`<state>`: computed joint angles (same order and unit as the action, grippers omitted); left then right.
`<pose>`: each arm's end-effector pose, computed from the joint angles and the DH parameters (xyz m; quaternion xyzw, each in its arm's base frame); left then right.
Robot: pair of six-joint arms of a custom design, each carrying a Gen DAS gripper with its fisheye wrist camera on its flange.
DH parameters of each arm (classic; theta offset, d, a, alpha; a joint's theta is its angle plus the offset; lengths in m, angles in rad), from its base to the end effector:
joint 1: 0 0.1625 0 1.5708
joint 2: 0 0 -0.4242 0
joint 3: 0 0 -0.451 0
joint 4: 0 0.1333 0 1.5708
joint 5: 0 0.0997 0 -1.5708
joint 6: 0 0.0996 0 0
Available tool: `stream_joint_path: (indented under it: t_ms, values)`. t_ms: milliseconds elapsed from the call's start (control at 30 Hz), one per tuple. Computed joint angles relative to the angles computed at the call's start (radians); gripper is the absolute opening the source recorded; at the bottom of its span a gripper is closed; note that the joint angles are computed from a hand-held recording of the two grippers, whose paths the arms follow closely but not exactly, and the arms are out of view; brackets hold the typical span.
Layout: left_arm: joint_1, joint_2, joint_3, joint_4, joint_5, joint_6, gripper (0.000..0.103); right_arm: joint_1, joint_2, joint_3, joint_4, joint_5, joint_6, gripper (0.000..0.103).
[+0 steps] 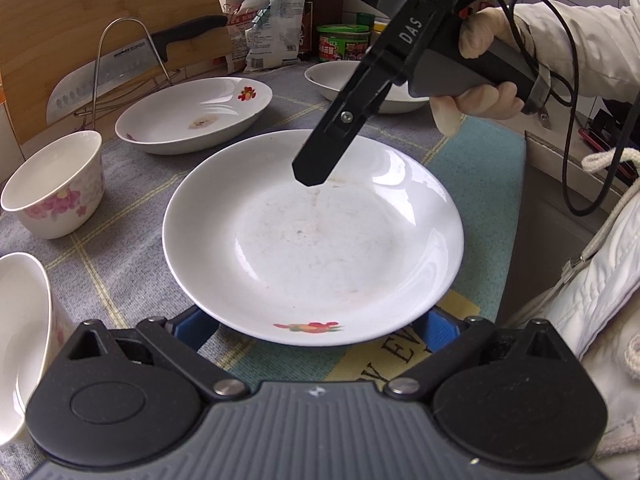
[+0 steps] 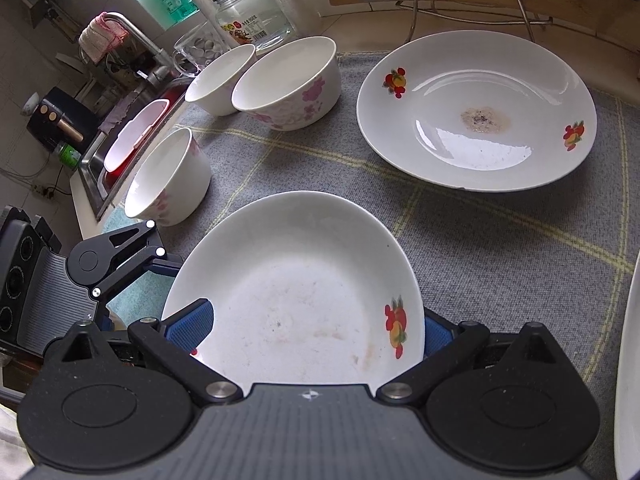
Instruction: Organize plates and bowls
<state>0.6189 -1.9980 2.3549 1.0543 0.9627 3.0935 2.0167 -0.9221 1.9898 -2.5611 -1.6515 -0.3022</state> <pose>-0.0211 -0.2485 0.2945 0.3939 0.8660 -0.2098 0.2254 0.3569 -0.4561 -0.0013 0.3663 -0.9288 -0.0357 0.0430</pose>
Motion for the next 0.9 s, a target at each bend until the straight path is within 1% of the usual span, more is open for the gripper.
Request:
stream_joint_path:
  t_ms: [100, 433, 600, 900]
  values:
    - [0.010, 0.002, -0.006, -0.006, 0.006, 0.009, 0.101, 0.003, 0.000, 0.000, -0.003, -0.004, 0.004, 0.103]
    - [-0.018, 0.019, -0.011, -0.009, -0.008, -0.013, 0.101, 0.001, -0.023, 0.005, -0.006, 0.002, 0.007, 0.103]
    - [-0.038, 0.053, -0.025, -0.016, -0.013, -0.045, 0.101, -0.004, -0.043, 0.004, 0.006, 0.010, -0.002, 0.103]
    - [-0.047, 0.140, -0.051, -0.067, -0.031, -0.052, 0.101, -0.030, -0.081, 0.000, 0.031, 0.022, -0.048, 0.103]
